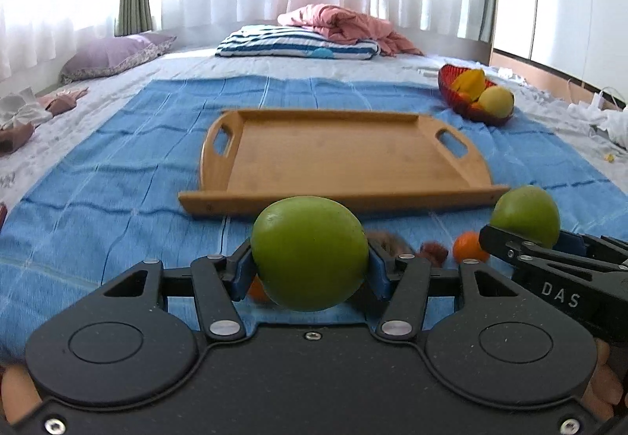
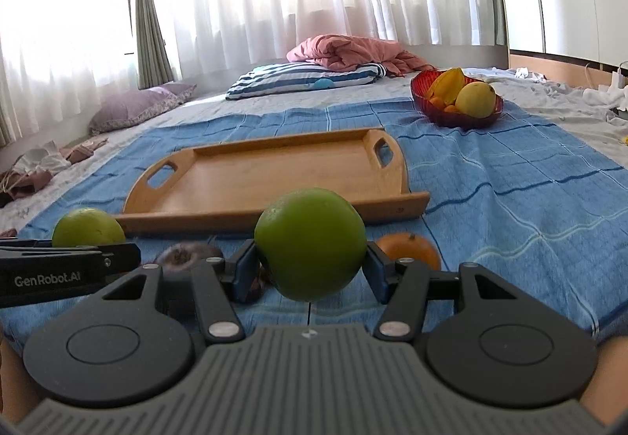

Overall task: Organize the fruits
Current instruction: 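Carry both green apples onto the wooden tray with both tools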

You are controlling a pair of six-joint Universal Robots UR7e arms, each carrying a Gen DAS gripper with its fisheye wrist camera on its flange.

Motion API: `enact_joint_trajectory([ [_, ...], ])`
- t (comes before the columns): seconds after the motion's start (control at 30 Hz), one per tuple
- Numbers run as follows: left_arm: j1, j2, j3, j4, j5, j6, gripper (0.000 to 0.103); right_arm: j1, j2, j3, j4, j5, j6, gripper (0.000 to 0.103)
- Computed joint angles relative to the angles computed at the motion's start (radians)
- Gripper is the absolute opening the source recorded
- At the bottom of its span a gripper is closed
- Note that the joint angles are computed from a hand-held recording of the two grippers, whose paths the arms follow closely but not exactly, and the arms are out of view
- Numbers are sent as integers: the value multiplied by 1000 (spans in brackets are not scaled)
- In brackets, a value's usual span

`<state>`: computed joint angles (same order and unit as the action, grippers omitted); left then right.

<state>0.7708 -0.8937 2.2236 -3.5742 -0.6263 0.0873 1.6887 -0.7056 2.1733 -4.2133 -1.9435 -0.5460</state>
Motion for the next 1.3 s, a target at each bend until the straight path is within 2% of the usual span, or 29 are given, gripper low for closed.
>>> enact_joint_trajectory([
  [0.17,44,-33,-84,101,-50,9,54,-3,-76,-39,165,15,47,60],
  [0.33,79,-21,-185,166,-44,36,54,-12,-131,-97,319,49,82,60],
  [0.47,117,-10,-271,268,-58,11,54,-10,-130,-183,438,17,77,60],
  [0.73,190,32,-436,498,-94,-76,54,-22,-133,-359,797,-47,178,60],
  [0.9,225,62,-512,601,-109,-134,54,-23,-104,-435,899,-95,198,60],
  [1.0,231,77,-525,604,-95,-125,54,-27,-94,-460,944,-109,212,60],
  [1.3,244,101,-553,635,-83,-129,54,-27,-66,-490,976,-149,221,60],
])
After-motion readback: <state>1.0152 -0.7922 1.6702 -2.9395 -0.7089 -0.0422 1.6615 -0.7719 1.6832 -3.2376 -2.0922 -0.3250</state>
